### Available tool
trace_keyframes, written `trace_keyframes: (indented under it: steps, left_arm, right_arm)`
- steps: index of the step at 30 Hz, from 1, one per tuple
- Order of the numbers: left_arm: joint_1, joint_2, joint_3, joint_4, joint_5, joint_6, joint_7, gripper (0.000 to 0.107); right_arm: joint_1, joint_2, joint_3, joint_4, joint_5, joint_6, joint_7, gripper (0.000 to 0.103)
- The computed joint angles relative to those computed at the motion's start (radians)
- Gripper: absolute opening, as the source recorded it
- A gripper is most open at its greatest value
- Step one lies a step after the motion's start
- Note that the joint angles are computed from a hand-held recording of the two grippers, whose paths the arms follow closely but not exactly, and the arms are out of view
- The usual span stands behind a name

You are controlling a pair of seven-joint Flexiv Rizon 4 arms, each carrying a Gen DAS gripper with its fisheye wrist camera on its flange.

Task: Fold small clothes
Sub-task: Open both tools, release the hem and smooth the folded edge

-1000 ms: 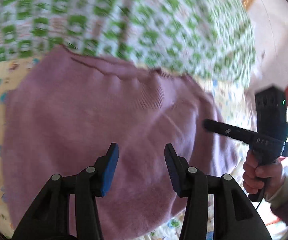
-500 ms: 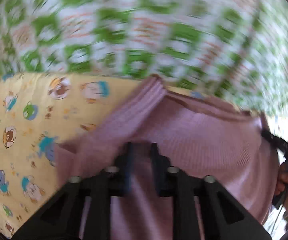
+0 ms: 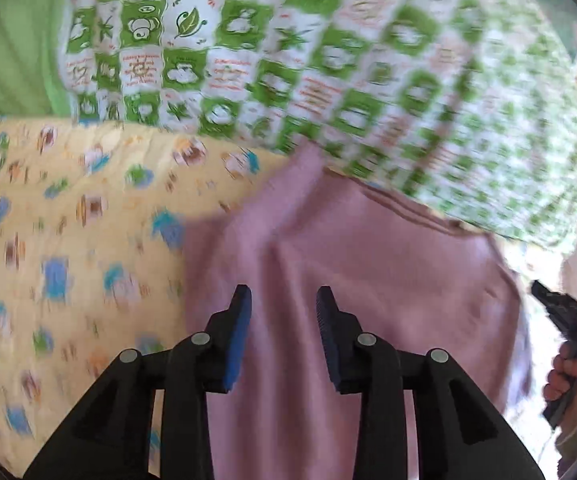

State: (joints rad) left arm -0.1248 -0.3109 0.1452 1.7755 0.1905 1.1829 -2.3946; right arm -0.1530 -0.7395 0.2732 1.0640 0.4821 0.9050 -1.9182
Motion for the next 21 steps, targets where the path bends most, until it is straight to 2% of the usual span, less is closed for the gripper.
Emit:
trace_keyframes:
  steps: [2,4,5,7,11,12,14,15,16,18,21]
  left_arm:
    - [-0.024,0.034,-0.017,0.049,-0.008,0.028,-0.025,0.036]
    - [-0.045,0.054,-0.043,0.1,-0.027,0.067,-0.049,0.038]
    - [-0.049,0.056,-0.057,0.119,-0.043,0.085,-0.049,0.038]
    - [-0.071,0.025,-0.081,0.115,-0.068,0.09,-0.063,0.038]
    - [-0.099,0.034,-0.062,0.165,-0.08,0.054,-0.113,0.038]
    - [-0.107,0.042,-0.047,0.173,-0.063,0.029,-0.136,0.037]
    - [-0.076,0.051,-0.056,0.215,-0.09,0.05,-0.114,0.032]
    - [-0.058,0.054,-0.063,0.228,-0.11,0.058,-0.095,0.026]
    - [-0.05,0.064,-0.067,0.25,-0.124,0.067,-0.084,0.022]
    - [-0.049,0.081,-0.061,0.271,-0.118,0.063,-0.083,0.022]
    - [-0.041,0.095,-0.067,0.291,-0.124,0.064,-0.069,0.022]
  right_arm:
    - [-0.036,0.064,0.044,0.087,0.046,-0.016,-0.059,0.013]
    - [-0.057,0.131,0.066,0.185,0.088,-0.038,-0.118,0.02]
    - [-0.056,0.155,0.068,0.224,0.102,-0.053,-0.143,0.026]
    - [-0.049,0.205,0.059,0.305,0.113,-0.08,-0.193,0.029]
    - [-0.007,0.249,-0.007,0.402,0.091,-0.104,-0.2,0.029]
    - [0.013,0.251,-0.035,0.418,0.057,-0.102,-0.186,0.029]
    - [0.07,0.262,-0.107,0.479,-0.065,-0.039,-0.133,0.029]
    - [0.08,0.257,-0.125,0.493,-0.119,-0.02,-0.105,0.028]
    - [0.061,0.249,-0.124,0.48,-0.111,-0.038,-0.117,0.022]
    - [0.036,0.241,-0.122,0.459,-0.112,-0.063,-0.11,0.007]
    - [0.034,0.243,-0.124,0.459,-0.14,-0.058,-0.09,0.004]
